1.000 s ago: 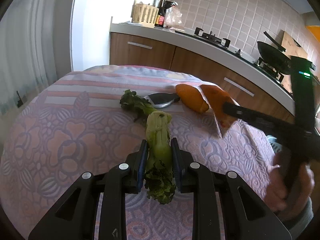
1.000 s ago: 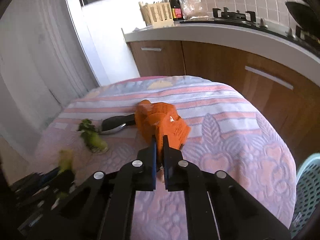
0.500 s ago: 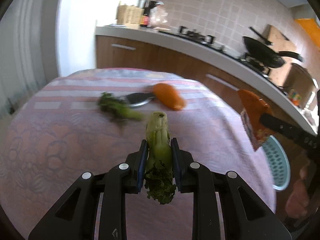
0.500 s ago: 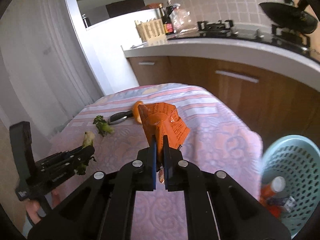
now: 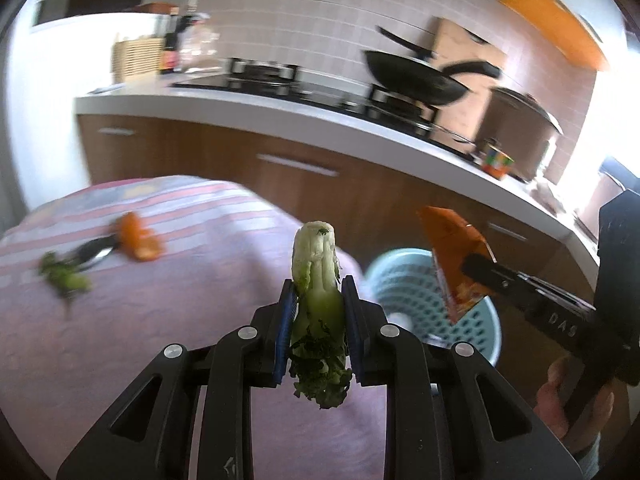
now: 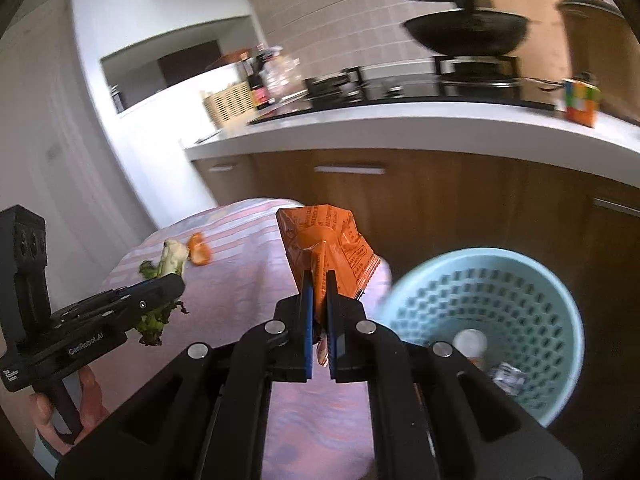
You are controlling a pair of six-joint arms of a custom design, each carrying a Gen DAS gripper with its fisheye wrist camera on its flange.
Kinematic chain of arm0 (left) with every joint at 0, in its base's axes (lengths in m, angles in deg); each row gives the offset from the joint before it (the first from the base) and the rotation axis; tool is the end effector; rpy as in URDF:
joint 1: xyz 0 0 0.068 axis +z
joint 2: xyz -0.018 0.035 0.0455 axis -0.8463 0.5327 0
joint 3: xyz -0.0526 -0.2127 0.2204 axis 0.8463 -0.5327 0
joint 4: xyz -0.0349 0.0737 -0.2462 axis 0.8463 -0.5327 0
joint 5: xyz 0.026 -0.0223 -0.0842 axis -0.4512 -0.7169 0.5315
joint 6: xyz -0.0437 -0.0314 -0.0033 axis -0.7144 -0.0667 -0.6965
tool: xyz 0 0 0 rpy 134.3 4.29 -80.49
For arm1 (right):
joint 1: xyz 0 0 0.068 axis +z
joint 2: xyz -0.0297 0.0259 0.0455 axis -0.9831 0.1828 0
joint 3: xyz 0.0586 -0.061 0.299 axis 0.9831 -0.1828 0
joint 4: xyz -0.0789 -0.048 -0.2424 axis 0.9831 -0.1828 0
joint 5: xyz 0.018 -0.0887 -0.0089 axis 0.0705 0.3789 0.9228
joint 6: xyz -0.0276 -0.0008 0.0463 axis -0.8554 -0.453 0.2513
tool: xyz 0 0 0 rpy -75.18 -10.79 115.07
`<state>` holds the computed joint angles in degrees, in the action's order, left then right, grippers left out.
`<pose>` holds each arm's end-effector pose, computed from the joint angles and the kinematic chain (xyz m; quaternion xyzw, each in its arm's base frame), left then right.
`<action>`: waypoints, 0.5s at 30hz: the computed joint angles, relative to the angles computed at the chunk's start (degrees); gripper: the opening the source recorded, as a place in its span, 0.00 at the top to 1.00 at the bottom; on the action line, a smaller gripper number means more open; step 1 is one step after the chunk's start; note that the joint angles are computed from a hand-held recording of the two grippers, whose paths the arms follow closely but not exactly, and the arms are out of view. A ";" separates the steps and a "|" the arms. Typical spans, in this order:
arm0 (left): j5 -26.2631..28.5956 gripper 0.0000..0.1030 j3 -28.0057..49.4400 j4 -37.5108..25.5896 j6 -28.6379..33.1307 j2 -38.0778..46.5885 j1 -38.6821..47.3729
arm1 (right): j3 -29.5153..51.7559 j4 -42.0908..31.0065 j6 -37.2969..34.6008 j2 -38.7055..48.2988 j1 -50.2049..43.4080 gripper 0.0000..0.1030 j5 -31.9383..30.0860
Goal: Collect trash
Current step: 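Carry bag and bok choy over the basket and open both tools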
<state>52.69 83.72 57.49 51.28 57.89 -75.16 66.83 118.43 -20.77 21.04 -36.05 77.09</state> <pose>0.3088 -0.1080 0.1368 0.1821 0.8745 -0.2125 0.3962 0.2256 0.1906 0.1315 0.0822 0.8765 0.1215 0.4585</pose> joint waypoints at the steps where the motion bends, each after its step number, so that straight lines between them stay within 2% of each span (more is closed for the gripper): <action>1: -0.94 0.79 1.19 -0.31 -0.59 0.83 -2.51 | -1.68 0.68 0.49 -0.81 -0.67 0.96 -0.02; 7: -3.12 0.79 8.53 -3.08 -3.22 7.02 -11.19 | -9.18 1.47 3.76 -3.10 -5.97 0.96 0.00; 15: -4.05 0.79 18.68 -9.16 -5.25 16.17 -16.69 | -13.34 7.40 3.84 3.14 -13.57 0.96 -4.72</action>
<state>48.64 102.40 48.33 46.03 74.07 -91.85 53.49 125.83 -16.93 24.18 -49.62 72.37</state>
